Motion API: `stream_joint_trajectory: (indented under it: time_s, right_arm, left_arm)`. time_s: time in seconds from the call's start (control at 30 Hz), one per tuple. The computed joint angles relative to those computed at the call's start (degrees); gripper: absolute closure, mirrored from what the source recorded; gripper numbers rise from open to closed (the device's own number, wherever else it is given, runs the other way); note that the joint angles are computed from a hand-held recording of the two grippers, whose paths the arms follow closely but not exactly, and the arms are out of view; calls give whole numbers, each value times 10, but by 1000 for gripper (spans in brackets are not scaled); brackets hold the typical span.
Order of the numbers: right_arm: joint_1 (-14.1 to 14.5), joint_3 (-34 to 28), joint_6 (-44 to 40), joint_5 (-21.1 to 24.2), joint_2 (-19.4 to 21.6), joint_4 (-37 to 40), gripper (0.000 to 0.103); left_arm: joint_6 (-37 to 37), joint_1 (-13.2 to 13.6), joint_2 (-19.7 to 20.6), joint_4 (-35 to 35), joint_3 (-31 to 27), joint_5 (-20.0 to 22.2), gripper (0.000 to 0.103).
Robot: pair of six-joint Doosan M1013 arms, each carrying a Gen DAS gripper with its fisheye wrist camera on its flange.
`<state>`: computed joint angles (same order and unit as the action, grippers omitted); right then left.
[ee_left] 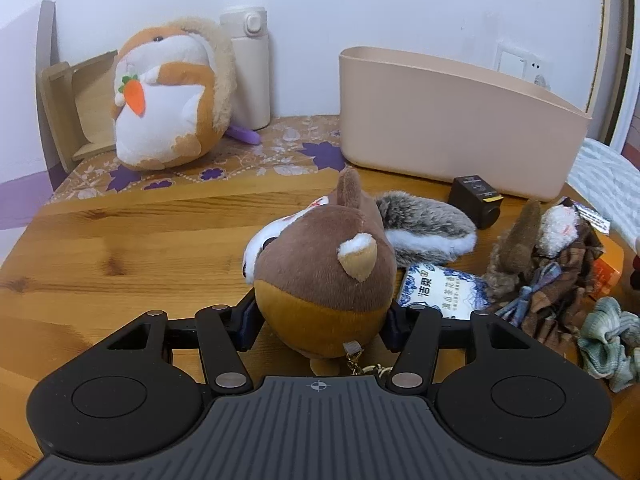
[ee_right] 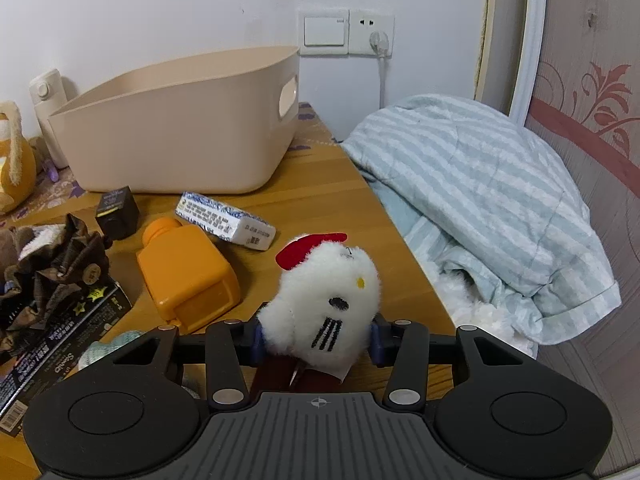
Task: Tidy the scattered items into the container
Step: 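Lift both plush toys with both grippers and carry them over the basket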
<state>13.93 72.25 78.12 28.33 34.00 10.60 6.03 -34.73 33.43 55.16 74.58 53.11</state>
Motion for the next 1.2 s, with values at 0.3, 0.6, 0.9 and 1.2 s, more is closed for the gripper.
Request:
stream_joint_trajectory:
  time_s: [0.3, 0.6, 0.9, 1.2]
  right_arm:
    - [-6, 24, -66, -32, -26, 56, 60]
    - [-8, 31, -111, -52, -41, 89, 60]
    - [-7, 10, -147, -66, -41, 105, 60]
    - [-3, -30, -180, -62, -28, 139, 60]
  left_arm:
    - [-6, -12, -11, 28, 2, 11, 45]
    - [-11, -20, -24, 53, -6, 5, 45]
    - [0, -20, -18, 90, -45, 2, 45]
    - [16, -12, 1, 101, -95, -7, 45]
